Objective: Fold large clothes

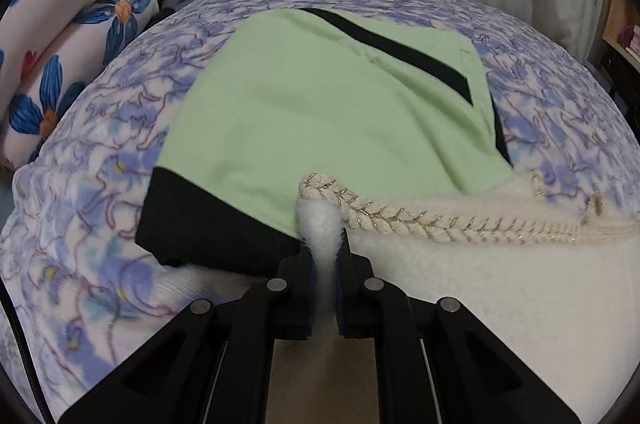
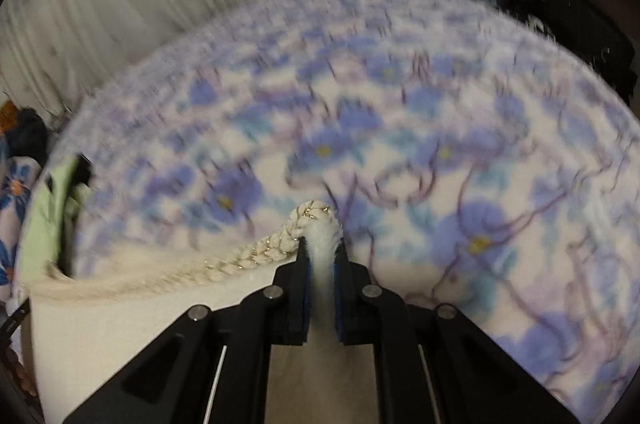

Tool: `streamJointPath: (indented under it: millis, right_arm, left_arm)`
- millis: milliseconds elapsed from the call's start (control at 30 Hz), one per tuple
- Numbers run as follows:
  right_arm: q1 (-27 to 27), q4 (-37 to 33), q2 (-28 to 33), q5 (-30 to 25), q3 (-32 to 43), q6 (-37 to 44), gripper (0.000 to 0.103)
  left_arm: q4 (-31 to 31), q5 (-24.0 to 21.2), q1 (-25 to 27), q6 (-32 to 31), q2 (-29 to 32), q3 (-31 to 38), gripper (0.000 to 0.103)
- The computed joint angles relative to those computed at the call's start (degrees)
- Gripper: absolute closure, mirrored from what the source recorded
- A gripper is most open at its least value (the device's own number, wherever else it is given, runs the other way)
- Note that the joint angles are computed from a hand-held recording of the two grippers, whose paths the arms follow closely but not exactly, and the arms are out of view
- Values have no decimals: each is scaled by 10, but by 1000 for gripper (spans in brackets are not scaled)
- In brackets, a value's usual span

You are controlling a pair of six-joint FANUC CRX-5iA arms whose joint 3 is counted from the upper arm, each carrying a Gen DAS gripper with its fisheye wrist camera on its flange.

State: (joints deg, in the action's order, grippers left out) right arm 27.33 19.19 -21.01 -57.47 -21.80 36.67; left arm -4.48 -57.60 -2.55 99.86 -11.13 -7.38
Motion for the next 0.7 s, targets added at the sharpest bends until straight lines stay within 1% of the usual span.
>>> streamJointPath:
  millis: [67, 100, 200, 233, 333, 400, 433, 500, 567, 633, 700]
  right_arm:
    - [-5, -8, -3, 3, 1, 3, 93]
    - [-6, -15, -1, -5, 8, 11, 91]
    - [1, -19, 1, -36, 25, 20, 82]
    - [6, -14, -3, -43, 26, 16, 81]
    - [44, 31, -41, -43, 9, -27, 81]
    - [78, 52, -63, -30, -2, -29, 81]
    - [92, 55, -67, -27, -2, -20, 81]
    - [129, 53, -59, -37, 10, 1, 81]
    - [158, 33, -44, -37, 21, 15, 81]
    - [184, 35, -21, -37, 24, 15, 81]
    - [196, 45, -2, -45, 22, 6, 81]
  left_arm:
    - [20, 14, 11, -8, -6, -14, 96]
    - [38, 21, 22, -20, -12, -24, 96]
    - [86, 27, 50, -42, -27, -43, 86]
    - [89, 22, 55, -40, -32, -43, 84]
    - [67, 15, 52, -20, -54, -35, 83]
    - [35, 14, 34, -8, -68, -25, 83]
    - [36, 15, 27, -16, -74, -25, 83]
    - [46, 10, 11, -34, -75, -20, 84]
    - [35, 1, -12, -28, -67, -9, 85]
    - [0, -5, -42, -2, -51, 6, 85]
    - [-31, -22, -60, 31, -31, 20, 85]
